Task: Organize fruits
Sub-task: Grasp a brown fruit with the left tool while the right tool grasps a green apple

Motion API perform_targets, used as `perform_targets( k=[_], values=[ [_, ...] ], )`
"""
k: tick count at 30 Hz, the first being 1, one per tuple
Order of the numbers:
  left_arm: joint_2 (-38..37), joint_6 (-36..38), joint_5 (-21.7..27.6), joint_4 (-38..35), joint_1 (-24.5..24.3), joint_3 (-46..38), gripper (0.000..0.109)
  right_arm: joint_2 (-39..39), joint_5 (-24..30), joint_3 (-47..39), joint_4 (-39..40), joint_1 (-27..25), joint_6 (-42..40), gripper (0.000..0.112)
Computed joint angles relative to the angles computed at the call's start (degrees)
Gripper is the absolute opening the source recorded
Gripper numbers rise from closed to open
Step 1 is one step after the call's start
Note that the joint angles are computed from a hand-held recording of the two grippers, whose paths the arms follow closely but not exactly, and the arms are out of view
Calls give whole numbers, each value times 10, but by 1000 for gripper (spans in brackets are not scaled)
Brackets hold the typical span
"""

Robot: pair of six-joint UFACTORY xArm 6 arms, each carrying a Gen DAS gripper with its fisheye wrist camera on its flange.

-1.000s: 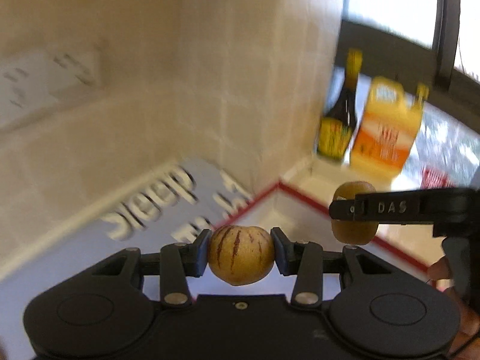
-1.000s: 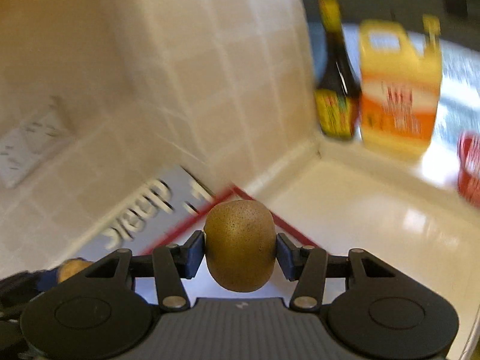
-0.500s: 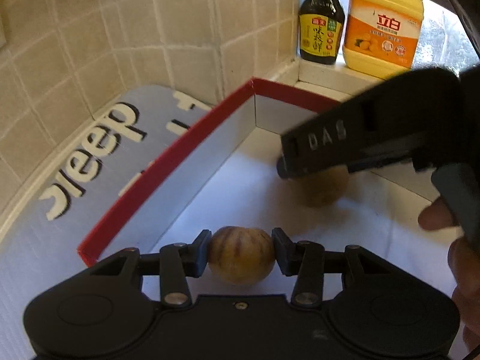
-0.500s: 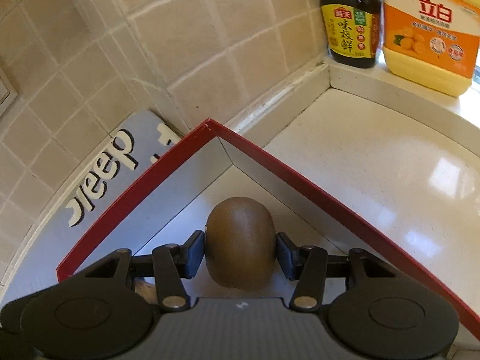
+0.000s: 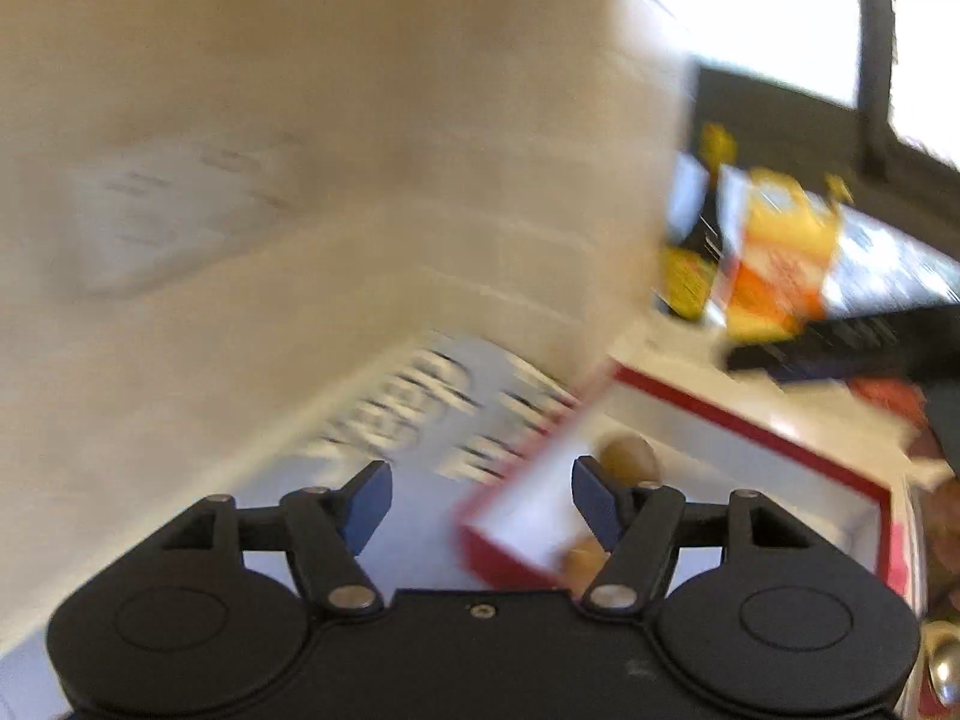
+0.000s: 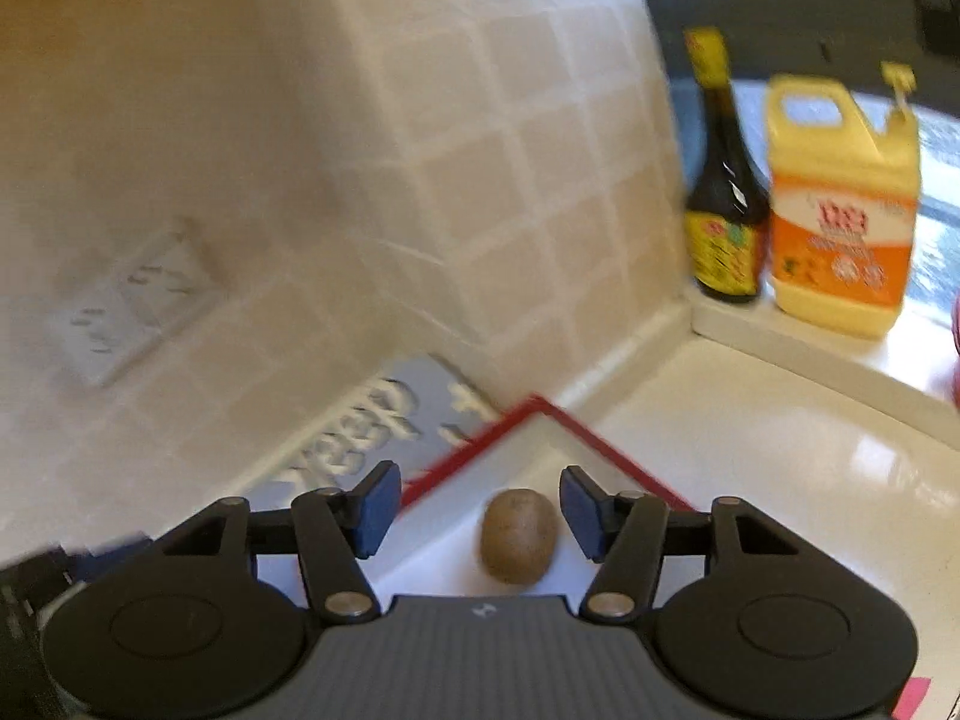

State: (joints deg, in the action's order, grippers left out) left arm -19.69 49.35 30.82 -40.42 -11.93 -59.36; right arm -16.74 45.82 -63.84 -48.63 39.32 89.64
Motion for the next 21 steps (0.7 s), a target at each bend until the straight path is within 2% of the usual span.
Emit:
perform_targets(
  k=[5,10,13,15,18,21],
  values=[
    [-57,-1,11,-42,112,14,80,8,-17,-29,2,56,-21,63],
    [-93,2,29,-38,181,60,80,61,-50,-58,80,93,-92,63],
    [-88,-21,46,-23,198,91,80,96,-53,-70,141,106,-135,63],
    [-80,-42,44,-4,190,106,80,113,-60,-70,181,109,-157,63],
    [-49,-77,47,28,173,114,80,131,-46,-73,206,115,-171,63],
    [-19,-81,52,41,160,107,80,142,-42,-72,222,116,-178,63]
  ],
)
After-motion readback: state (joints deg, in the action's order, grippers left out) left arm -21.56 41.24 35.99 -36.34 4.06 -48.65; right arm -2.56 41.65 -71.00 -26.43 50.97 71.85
